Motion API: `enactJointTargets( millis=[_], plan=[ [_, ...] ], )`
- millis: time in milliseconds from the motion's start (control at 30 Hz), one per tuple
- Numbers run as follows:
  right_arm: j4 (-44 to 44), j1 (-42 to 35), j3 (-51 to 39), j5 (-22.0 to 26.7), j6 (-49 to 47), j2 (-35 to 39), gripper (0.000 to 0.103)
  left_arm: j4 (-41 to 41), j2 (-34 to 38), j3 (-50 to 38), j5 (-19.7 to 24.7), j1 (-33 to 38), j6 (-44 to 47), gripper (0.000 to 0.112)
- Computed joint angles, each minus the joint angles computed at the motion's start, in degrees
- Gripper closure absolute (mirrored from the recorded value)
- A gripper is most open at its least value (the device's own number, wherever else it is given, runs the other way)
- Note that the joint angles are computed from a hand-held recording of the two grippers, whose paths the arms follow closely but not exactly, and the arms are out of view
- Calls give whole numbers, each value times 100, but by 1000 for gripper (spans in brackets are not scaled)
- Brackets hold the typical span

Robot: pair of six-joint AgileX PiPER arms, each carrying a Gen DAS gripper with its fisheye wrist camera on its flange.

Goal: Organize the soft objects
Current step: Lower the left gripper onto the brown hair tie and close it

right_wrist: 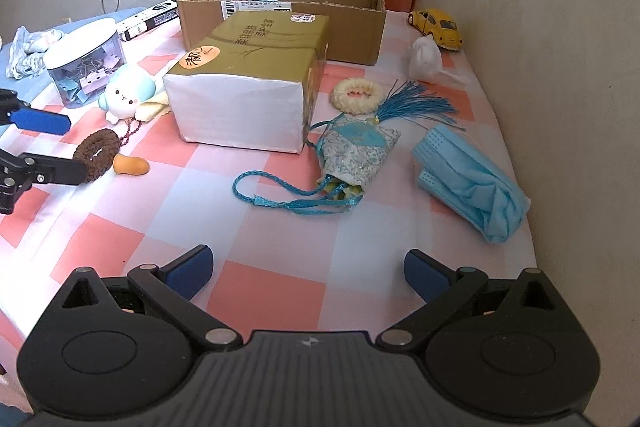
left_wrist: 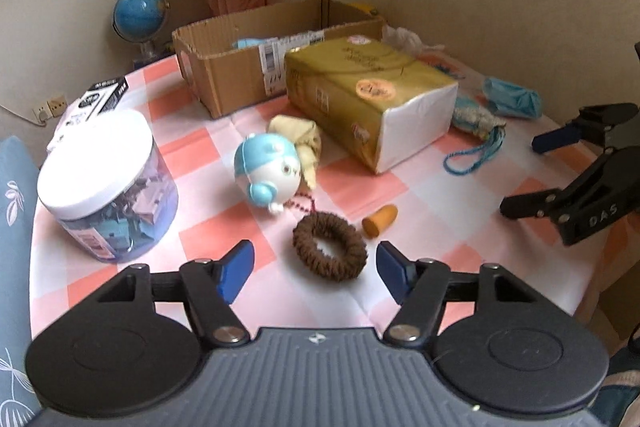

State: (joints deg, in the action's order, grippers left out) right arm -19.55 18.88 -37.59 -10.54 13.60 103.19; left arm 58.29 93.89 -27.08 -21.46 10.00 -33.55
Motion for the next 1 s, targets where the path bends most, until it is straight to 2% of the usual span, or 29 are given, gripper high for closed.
enactJointTargets(
  millis=[167,533,700,833,900,1000],
  plan=[
    [84,-8,47,-90,-90,7,0,-213,274,-78,-49,5,284,50],
    [613,31,193,-378,-533,26,0,-13,686,-391,-351,99,157,52],
    [999,80,262,-480,-831,21,0,-10,714,-379,-509,131,119,71],
    [1200,125,222,-366,-980,-4,0,185,608,-282,-575,266,-159,73],
    [1333,171,157,-201,-1068,-30,0,28,498,-164,-536,313,-91,73],
    [473,223,121,-85,-361,-110,1,-29,335,9,-564,474,-95,73]
  ],
)
